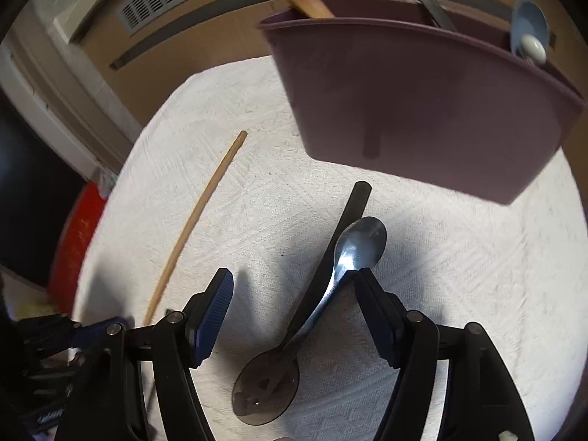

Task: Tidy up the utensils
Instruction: 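Grasp the small metal spade with the left gripper while the right lowers over the silver spoon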

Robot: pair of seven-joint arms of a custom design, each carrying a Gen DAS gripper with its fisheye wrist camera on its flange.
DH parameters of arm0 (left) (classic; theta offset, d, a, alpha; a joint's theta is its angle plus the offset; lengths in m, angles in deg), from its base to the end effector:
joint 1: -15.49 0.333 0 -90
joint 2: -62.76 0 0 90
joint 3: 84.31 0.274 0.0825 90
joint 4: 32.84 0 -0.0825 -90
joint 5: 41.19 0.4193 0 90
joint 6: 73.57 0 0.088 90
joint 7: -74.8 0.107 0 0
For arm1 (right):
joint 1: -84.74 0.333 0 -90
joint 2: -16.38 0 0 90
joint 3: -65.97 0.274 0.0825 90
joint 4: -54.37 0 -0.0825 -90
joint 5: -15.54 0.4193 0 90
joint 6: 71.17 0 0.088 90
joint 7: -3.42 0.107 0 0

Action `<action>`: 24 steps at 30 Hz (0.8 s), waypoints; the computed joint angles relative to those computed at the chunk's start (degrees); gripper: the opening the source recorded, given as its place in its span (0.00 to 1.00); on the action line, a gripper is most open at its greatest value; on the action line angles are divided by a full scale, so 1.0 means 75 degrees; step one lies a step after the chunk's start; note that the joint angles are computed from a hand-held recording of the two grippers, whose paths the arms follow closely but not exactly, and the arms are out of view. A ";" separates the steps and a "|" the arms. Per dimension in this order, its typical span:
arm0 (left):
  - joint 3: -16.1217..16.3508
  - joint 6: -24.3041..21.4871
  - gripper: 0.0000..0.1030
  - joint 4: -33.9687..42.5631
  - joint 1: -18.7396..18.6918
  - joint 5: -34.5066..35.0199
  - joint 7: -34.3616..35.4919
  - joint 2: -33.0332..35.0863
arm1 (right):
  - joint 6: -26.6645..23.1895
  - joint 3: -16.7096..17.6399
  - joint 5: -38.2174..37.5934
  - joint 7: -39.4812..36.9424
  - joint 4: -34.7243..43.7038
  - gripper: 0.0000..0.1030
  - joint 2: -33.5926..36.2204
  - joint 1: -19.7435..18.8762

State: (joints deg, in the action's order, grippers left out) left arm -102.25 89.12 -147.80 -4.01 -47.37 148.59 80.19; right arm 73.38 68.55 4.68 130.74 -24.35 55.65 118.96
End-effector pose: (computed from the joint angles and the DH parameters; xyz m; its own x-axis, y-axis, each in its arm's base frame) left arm 0.5284 -0.3892 0.3085 -0.2925 -0.9064 0.3048 -0.8903 0.1417 -0.4328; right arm 0.6220 0.4585 0.3129 0.1367 -0.9782 -0.1560 -0.8997 -0.0566 -0.4329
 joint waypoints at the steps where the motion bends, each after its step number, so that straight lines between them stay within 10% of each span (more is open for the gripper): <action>1: -0.0030 -0.0049 0.25 0.0018 -0.0030 0.0030 0.0049 0.0015 | -0.0085 -0.0089 -0.0203 -0.0039 -0.0032 0.64 -0.0028 0.0114; 6: 0.0356 0.0011 0.26 -0.0399 -0.0578 0.0987 -0.0811 -0.0325 | -0.0076 -0.0368 -0.1138 0.0198 -0.1105 0.79 -0.0718 0.0432; 10: 0.0382 0.0779 0.46 -0.1267 -0.0735 0.1411 -0.1465 -0.0876 | 0.0382 -0.0428 -0.1540 0.0861 -0.2273 0.85 -0.1459 0.0362; 14: 0.1044 0.1154 0.48 -0.1856 -0.1492 0.3650 -0.3603 -0.1344 | 0.0711 -0.0404 -0.2012 0.1503 -0.3119 0.91 -0.2012 0.0318; 19: 0.1606 0.0118 0.48 -0.1799 -0.2177 0.7479 -0.7811 -0.1566 | 0.1011 -0.0350 -0.2711 0.2136 -0.3720 0.99 -0.2361 0.0310; 24: 0.1156 -0.0422 0.48 -0.1712 -0.1873 0.7862 -0.8573 -0.1501 | 0.0856 0.0034 -0.2203 0.1578 -0.3681 1.00 -0.2376 -0.0085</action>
